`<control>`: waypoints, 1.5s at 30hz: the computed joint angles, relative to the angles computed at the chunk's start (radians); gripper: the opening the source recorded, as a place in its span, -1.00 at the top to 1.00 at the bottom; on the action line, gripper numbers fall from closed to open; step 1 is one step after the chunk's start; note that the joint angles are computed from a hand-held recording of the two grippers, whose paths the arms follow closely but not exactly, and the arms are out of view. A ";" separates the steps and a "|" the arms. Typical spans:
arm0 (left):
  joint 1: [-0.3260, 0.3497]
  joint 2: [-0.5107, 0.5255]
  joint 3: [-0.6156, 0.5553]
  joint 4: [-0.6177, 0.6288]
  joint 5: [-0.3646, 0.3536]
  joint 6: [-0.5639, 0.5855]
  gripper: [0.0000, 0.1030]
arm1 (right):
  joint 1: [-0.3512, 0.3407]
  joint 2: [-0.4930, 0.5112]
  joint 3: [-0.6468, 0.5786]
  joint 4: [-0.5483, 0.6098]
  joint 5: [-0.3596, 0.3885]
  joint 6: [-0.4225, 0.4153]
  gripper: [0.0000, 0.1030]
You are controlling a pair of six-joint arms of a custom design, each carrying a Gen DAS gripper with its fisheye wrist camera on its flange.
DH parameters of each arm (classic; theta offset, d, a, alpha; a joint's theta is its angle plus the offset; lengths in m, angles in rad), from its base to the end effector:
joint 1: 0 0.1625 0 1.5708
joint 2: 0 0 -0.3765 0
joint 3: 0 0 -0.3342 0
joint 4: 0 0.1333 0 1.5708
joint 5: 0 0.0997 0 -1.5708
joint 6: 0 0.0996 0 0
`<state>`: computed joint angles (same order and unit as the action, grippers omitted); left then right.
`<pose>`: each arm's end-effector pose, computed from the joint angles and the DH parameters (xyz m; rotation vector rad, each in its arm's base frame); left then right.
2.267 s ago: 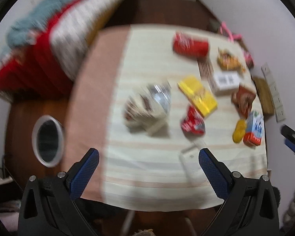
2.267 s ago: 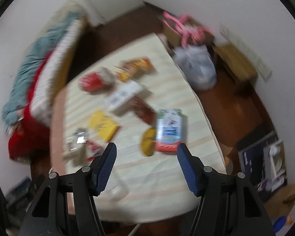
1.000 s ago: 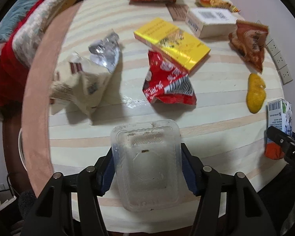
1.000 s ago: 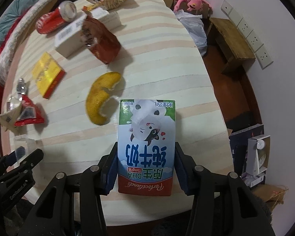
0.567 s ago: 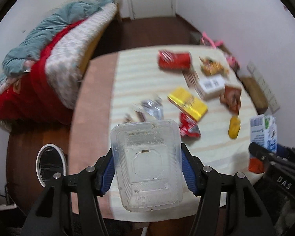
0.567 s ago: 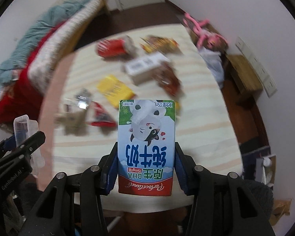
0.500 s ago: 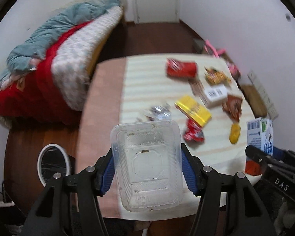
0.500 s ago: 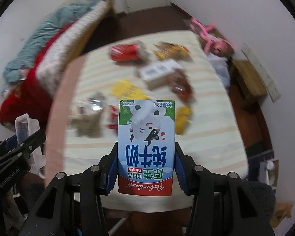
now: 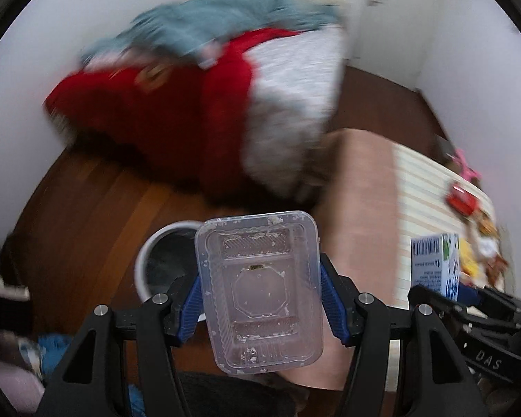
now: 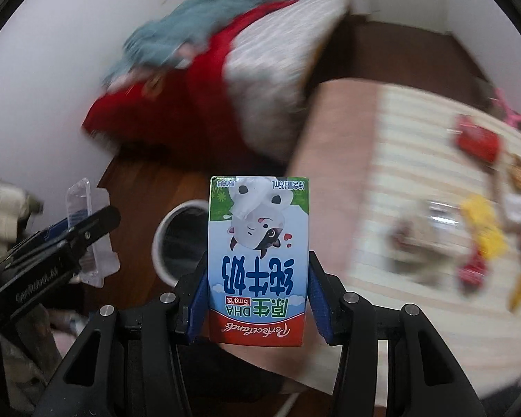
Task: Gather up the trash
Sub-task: 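Carry tray and carton to the trash bin and open both tools, then lift both tools from the bin back toward the table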
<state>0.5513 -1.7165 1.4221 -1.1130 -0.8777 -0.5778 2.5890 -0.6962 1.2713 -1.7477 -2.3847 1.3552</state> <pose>-0.1959 -0.3516 0.5402 0.6196 2.4225 -0.5038 0.5722 -0.2813 0.1205 -0.1945 -2.3742 0.7689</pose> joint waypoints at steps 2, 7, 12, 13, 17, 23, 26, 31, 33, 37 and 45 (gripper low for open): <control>0.118 0.020 -0.026 -0.040 0.000 0.047 -0.10 | -0.057 0.075 -0.032 -0.118 0.046 -0.126 -0.01; 0.406 0.113 -0.056 -0.203 -0.028 0.185 -0.10 | -0.203 0.285 -0.172 -0.284 0.162 -0.363 -0.01; 0.606 0.247 -0.098 -0.280 -0.093 0.252 -0.13 | -0.328 0.475 -0.353 -0.292 0.227 -0.471 -0.01; 0.632 0.267 -0.110 -0.281 -0.101 0.253 -0.14 | -0.349 0.516 -0.399 -0.290 0.247 -0.489 -0.01; 0.694 0.320 -0.129 -0.295 -0.078 0.222 -0.90 | -0.390 0.632 -0.554 -0.224 0.269 -0.524 -0.04; 0.698 0.248 -0.092 -0.285 0.046 0.204 -0.99 | -0.402 0.715 -0.684 -0.166 0.261 -0.535 -0.93; 0.674 0.193 -0.038 -0.287 0.129 0.204 -0.99 | -0.387 0.679 -0.646 -0.114 0.216 -0.530 -1.00; 0.631 0.112 0.032 -0.255 0.181 0.189 -0.99 | -0.352 0.647 -0.595 -0.043 0.148 -0.500 -1.00; 0.611 0.087 0.047 -0.225 0.190 0.180 -0.99 | -0.344 0.627 -0.558 -0.026 0.130 -0.487 -1.00; 0.575 0.050 0.064 -0.173 0.182 0.155 -0.99 | -0.303 0.601 -0.523 0.006 0.105 -0.451 -1.00; 0.471 -0.026 0.075 -0.069 0.179 0.089 -0.99 | -0.243 0.551 -0.474 0.006 0.090 -0.431 -1.00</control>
<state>1.0220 -1.7421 1.4969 -1.1824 -0.6988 -0.4885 2.3464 -0.1456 0.7975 -1.7413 -2.2945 0.9237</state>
